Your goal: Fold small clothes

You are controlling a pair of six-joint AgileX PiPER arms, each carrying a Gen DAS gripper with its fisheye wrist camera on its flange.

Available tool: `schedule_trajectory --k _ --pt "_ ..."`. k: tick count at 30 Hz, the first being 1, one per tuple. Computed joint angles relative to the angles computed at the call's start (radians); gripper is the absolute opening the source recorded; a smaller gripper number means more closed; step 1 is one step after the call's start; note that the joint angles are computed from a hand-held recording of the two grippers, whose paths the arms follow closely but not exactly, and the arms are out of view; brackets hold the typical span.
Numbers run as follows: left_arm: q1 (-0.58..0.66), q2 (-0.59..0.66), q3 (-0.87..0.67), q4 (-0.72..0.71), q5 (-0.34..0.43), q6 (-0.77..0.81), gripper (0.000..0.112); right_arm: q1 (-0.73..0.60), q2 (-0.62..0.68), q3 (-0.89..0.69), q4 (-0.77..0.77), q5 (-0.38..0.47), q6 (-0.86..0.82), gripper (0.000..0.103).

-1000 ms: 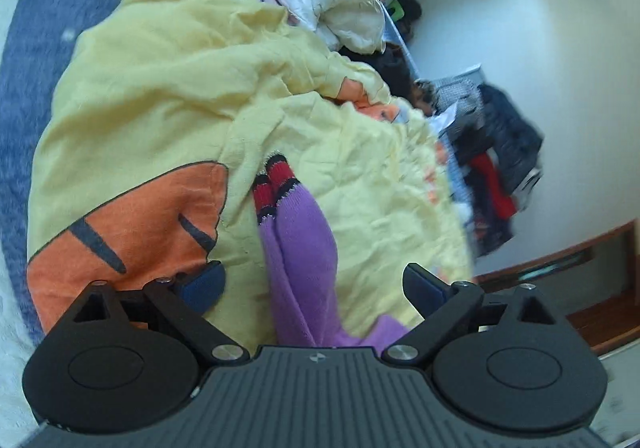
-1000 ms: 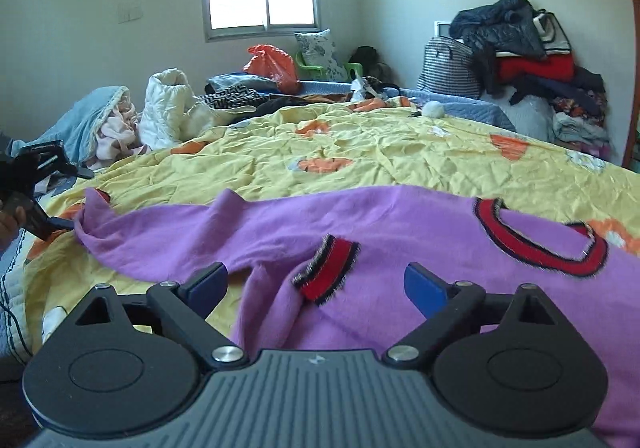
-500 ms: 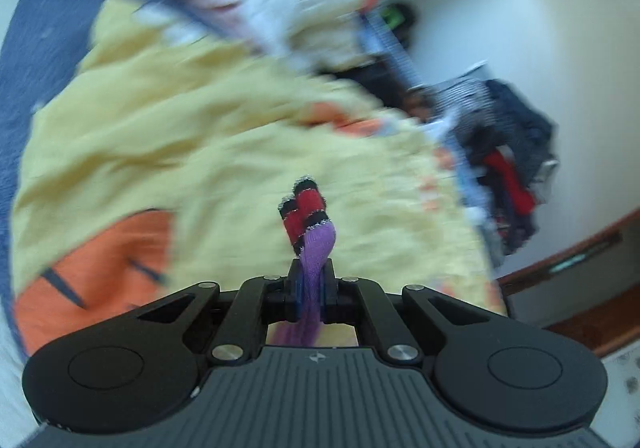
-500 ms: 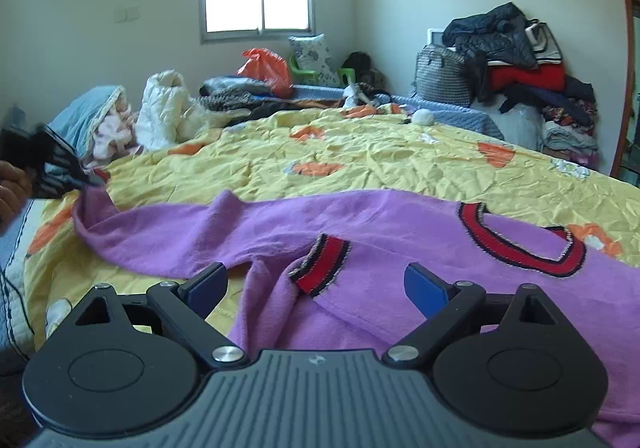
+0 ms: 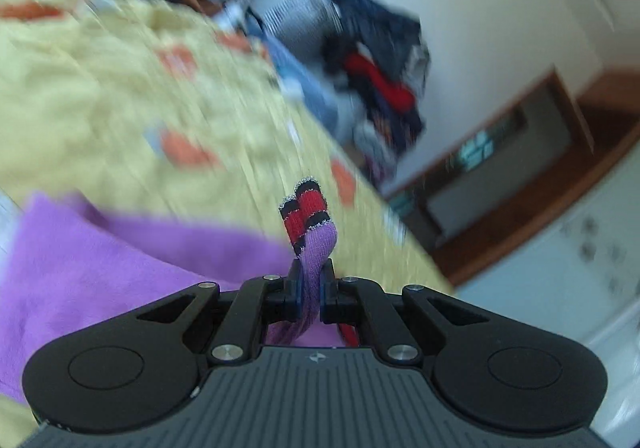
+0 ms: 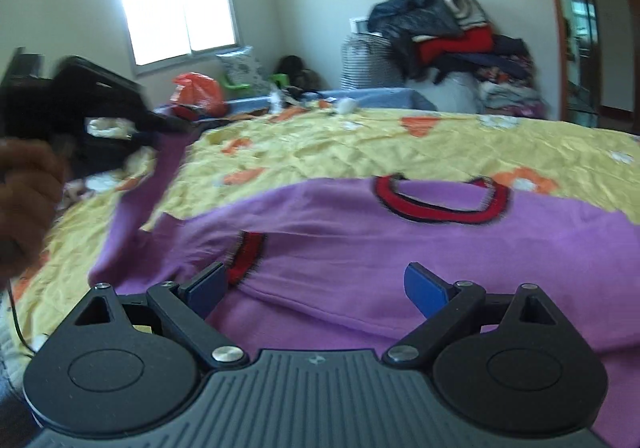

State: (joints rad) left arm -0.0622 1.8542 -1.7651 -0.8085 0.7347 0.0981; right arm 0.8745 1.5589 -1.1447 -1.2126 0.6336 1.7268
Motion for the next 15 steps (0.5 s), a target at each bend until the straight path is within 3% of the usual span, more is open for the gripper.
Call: schedule_trajectory --k 3,6,9,10,11,13,15 --pt "-0.110 0.073 0.006 0.038 -0.007 0.011 0.007 -0.002 -0.026 0.034 0.020 0.056 0.005 0.096" --pt "-0.131 0.163 -0.042 0.030 0.108 0.041 0.016 -0.034 -0.040 0.047 0.068 0.031 -0.026 0.096" --pt "-0.045 0.073 0.106 -0.125 0.134 0.198 0.058 -0.060 -0.031 0.044 0.071 0.002 -0.010 0.096" --pt "-0.008 0.015 0.172 -0.160 0.106 0.246 0.084 -0.077 -0.027 0.047 0.056 -0.025 0.015 0.096" --pt "0.032 -0.041 0.232 -0.185 0.070 0.292 0.103 -0.110 -0.025 0.050 0.068 -0.090 0.004 0.096" --pt "0.115 -0.147 0.329 -0.195 0.015 0.373 0.102 -0.171 0.010 0.002 0.211 -0.167 -0.130 0.095" --pt "0.187 -0.157 0.308 -0.099 0.015 0.344 0.102 -0.238 0.035 -0.007 0.305 -0.296 -0.179 0.095"
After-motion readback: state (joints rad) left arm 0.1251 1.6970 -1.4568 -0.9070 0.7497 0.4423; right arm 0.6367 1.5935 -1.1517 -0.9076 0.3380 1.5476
